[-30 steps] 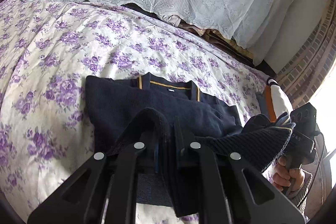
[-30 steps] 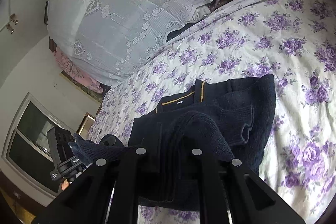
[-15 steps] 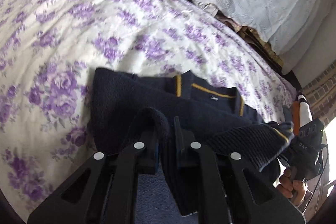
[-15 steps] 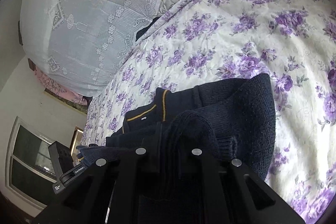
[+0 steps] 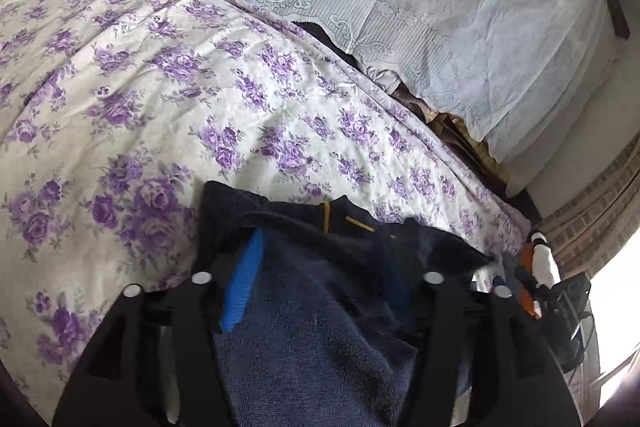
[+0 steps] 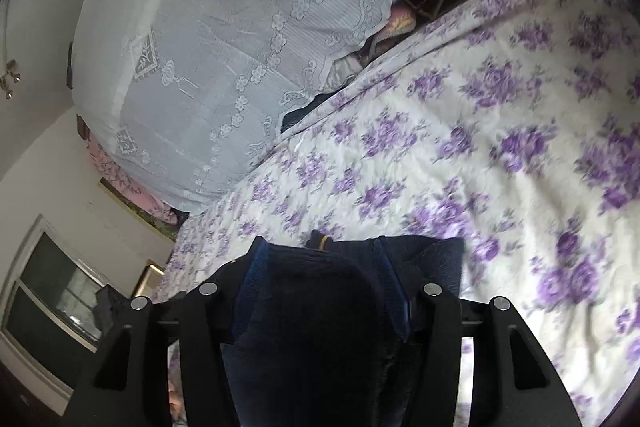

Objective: Fold small clothes

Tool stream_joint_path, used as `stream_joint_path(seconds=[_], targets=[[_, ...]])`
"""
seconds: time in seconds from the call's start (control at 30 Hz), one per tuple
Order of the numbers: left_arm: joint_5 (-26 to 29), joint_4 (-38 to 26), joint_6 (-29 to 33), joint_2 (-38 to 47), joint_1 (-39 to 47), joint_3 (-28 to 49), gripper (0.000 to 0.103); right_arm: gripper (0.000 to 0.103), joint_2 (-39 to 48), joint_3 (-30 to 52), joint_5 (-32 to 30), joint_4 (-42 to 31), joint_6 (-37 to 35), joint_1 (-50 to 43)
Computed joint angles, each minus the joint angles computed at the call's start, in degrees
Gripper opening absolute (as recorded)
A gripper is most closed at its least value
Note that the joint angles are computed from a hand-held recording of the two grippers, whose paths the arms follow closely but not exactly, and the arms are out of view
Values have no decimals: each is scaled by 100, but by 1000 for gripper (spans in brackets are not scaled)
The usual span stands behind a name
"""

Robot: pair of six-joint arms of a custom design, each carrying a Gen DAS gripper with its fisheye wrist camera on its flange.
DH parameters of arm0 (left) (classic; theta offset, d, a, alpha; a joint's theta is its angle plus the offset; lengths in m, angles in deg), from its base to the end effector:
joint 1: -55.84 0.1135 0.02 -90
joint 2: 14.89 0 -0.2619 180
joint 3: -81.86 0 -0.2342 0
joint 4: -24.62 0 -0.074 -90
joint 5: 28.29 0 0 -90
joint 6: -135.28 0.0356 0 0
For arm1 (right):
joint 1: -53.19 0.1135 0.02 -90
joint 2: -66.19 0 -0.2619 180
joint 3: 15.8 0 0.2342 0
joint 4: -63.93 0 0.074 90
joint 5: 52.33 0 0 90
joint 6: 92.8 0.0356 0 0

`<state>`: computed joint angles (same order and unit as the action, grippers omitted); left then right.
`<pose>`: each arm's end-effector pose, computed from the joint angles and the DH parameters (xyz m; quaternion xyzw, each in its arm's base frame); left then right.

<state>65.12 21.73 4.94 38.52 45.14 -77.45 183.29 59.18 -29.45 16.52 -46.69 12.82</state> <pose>0.1470 -0.0299 0.1334 -0.2143 0.8630 -0.2207 0.4008 0.2603 -0.1782 0.1017 -0.0279 0.8328 0.4077 0.3734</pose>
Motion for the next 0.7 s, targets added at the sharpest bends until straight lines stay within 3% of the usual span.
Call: stream_joint_path(seconds=[0.07, 0.1, 0.17, 0.23, 0.3, 0.37, 0.43, 0.5, 0.57, 0.63, 0.7], targets=[[-1046, -670, -152, -423, -449, 127, 74, 56, -124, -186, 251, 555, 234, -6], [-1254, -932, -138, -690, -529, 159, 77, 57, -132, -236, 340, 722, 296, 22], [-1059, -1451, 62, -1428, -469, 226, 83, 57, -104, -268, 470, 807, 264, 160], [-1520, -1642, 133, -1347, -737, 417, 94, 57, -219, -429, 687, 1019, 288, 404], [-1713, -1336, 211, -522, -772, 574, 94, 57, -385, -675, 926, 1507, 579, 719], [-1146, -657, 230, 429, -505, 580, 93, 57, -441, -802, 1273, 1958, 984, 1106], [-974, -117, 199, 1287, -520, 662, 93, 57, -405, -825, 1659, 2241, 1299, 1473], [-1194, 169, 232, 1916, -688, 800, 92, 44, -357, -884, 2010, 2450, 1388, 1742], [-1556, 112, 320, 2633, -848, 1077, 93, 15, -408, -1266, 2369, 3253, 1647, 1804], [-2009, 98, 300, 3378, -881, 1283, 94, 10, -32, -936, 2228, 3022, 1729, 1606], [-2055, 297, 354, 3599, -885, 1285, 96, 9, 276, -541, 2074, 2547, 1615, 1503]])
